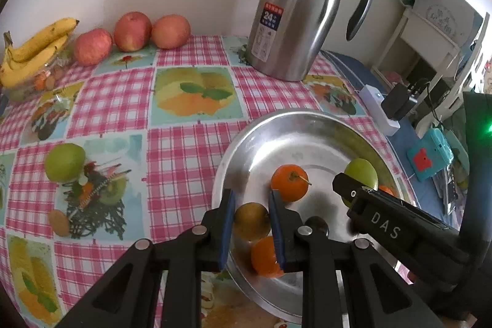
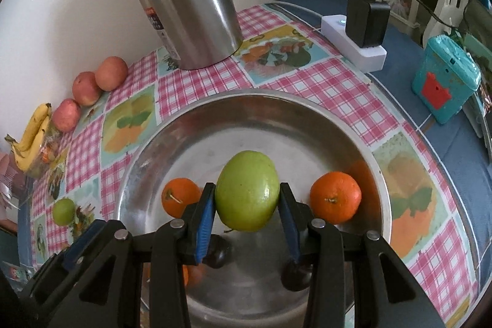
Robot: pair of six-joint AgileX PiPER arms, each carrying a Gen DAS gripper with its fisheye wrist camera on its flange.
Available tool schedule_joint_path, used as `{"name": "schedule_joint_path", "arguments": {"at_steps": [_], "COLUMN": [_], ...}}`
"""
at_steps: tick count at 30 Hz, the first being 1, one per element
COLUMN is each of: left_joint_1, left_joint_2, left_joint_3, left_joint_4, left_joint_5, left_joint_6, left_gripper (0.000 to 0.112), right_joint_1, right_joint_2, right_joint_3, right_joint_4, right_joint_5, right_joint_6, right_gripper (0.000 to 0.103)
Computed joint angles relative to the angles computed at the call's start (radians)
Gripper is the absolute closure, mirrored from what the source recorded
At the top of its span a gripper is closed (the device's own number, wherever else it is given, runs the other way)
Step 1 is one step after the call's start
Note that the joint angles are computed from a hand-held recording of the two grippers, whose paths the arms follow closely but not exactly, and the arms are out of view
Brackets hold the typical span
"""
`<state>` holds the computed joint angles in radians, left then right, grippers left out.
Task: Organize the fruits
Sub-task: 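Carry the green apple and kiwi in both tools over the steel plate, then open the right tool releasing the apple while the left tool releases the kiwi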
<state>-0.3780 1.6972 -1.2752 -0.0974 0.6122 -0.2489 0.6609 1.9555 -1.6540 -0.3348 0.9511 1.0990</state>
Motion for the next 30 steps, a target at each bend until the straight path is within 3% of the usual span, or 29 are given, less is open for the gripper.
{"name": "schedule_joint_path", "arguments": {"at_steps": [20,30], "left_joint_1": [-0.009,-0.003], "left_joint_2": [0.023,0.003], "left_joint_3": [-0.003,-0.045], "left_joint_4": [-0.023,-0.014], "left_joint_5": [0.016,0.07], "left_joint_6": [0.024,0.029], "left_gripper": [0.087,0.087], "right_joint_1": [-0.008,-0.003], "right_joint_2": [0.017,0.009], "right_joint_3": [0.005,0.005], "right_joint_4": [0.043,0.026], "right_joint_5": [0.012,0.011], "right_joint_6": [-0.012,-0.002], "right_gripper": [0.061,0.061]}}
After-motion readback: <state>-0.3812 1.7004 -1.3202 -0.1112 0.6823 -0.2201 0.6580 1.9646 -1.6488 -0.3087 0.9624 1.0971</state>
